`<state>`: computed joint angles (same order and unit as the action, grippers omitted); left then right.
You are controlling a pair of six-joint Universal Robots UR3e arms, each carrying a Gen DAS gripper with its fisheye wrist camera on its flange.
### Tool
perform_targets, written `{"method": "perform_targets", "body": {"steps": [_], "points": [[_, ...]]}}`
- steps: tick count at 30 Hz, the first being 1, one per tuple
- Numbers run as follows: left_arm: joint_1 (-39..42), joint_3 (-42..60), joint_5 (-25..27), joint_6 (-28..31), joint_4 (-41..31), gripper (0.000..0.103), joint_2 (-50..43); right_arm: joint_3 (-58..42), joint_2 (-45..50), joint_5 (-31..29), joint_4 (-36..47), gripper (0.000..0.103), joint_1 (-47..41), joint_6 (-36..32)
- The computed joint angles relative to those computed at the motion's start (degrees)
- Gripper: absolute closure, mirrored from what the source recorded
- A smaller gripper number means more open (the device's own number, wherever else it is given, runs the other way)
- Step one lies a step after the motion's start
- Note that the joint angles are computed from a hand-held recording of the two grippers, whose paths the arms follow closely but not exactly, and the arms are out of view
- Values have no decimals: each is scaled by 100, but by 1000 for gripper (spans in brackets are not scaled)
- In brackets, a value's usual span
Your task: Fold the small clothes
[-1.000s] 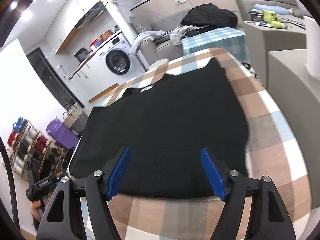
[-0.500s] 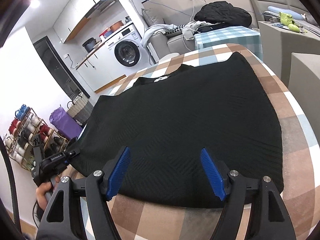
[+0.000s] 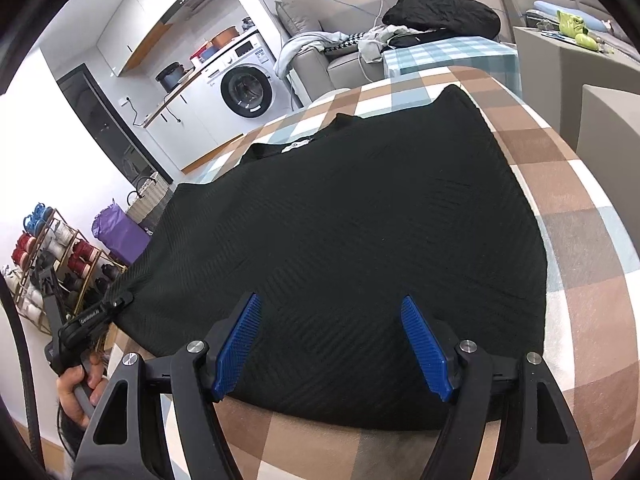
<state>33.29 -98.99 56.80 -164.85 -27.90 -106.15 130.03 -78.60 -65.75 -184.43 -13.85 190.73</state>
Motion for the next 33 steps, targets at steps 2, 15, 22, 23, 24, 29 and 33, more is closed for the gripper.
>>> {"method": "perform_targets", "body": {"steps": [2,15,22,23,24,29,33], "points": [[-315,168,-30,80,108,93,85,21,-33,-26,-9,29,27,-24],[-2541,1429,-1200,1904,-2329,81,-192,571,-646,25,12,29,-433,63],[-2147,762,-1215,1857,-2233,46,175,266,-459,969,341,29,-733,-6],[-1960,662,-1285,1798,-2132,45,220,104,-353,1050,465,29,-687,8],[-1762,764,-1354,1798,-2230,43,179,-172,-121,1164,627,29,-593,14],[-978,708,-1227,1530,-2055,42,146,-1397,996,989,1069,44,-1,134],[-559,1054,-1214,1488,-2214,42,-130,-2094,1608,559,968,81,427,280]]}}
